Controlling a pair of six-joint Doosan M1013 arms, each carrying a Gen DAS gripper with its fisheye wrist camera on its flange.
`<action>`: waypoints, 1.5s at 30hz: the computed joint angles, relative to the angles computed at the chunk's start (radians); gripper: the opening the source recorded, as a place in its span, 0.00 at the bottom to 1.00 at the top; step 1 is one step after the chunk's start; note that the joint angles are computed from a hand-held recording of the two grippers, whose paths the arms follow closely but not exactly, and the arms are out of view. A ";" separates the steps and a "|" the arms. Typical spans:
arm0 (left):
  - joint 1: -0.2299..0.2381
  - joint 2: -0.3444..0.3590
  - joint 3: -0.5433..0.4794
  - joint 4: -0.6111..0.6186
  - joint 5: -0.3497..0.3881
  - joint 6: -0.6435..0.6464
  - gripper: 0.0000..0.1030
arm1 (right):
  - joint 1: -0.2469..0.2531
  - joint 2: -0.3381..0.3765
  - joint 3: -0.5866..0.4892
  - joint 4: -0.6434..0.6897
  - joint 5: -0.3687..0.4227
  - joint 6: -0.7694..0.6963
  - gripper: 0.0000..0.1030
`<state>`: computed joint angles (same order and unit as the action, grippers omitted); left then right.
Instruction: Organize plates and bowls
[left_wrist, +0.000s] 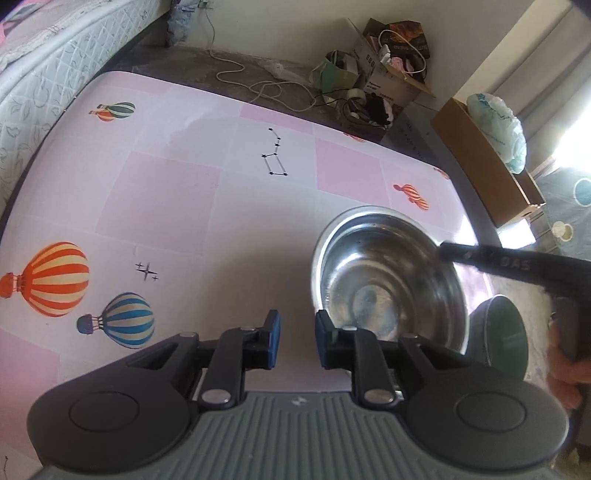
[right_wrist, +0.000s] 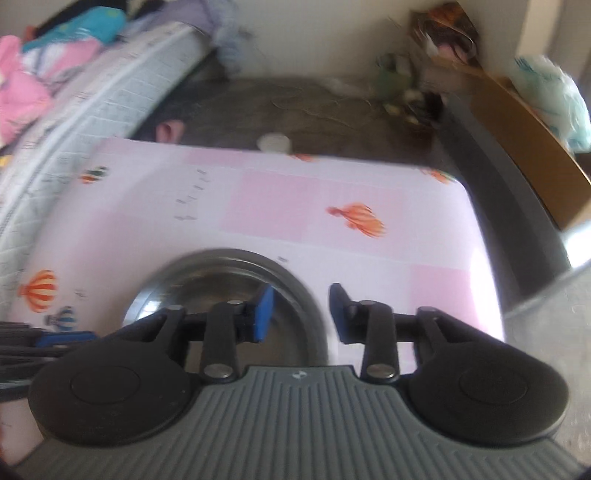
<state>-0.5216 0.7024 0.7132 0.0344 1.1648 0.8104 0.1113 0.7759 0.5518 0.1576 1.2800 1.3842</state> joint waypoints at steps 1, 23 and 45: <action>0.001 0.000 0.001 -0.011 -0.005 0.006 0.23 | -0.010 0.018 -0.029 0.018 0.041 0.014 0.41; 0.023 -0.059 0.099 0.064 0.022 -0.076 0.16 | 0.002 -0.004 0.050 0.268 0.102 0.060 0.50; -0.141 0.085 -0.257 0.246 0.074 0.229 0.86 | -0.201 -0.250 0.382 0.325 -0.150 -0.068 0.52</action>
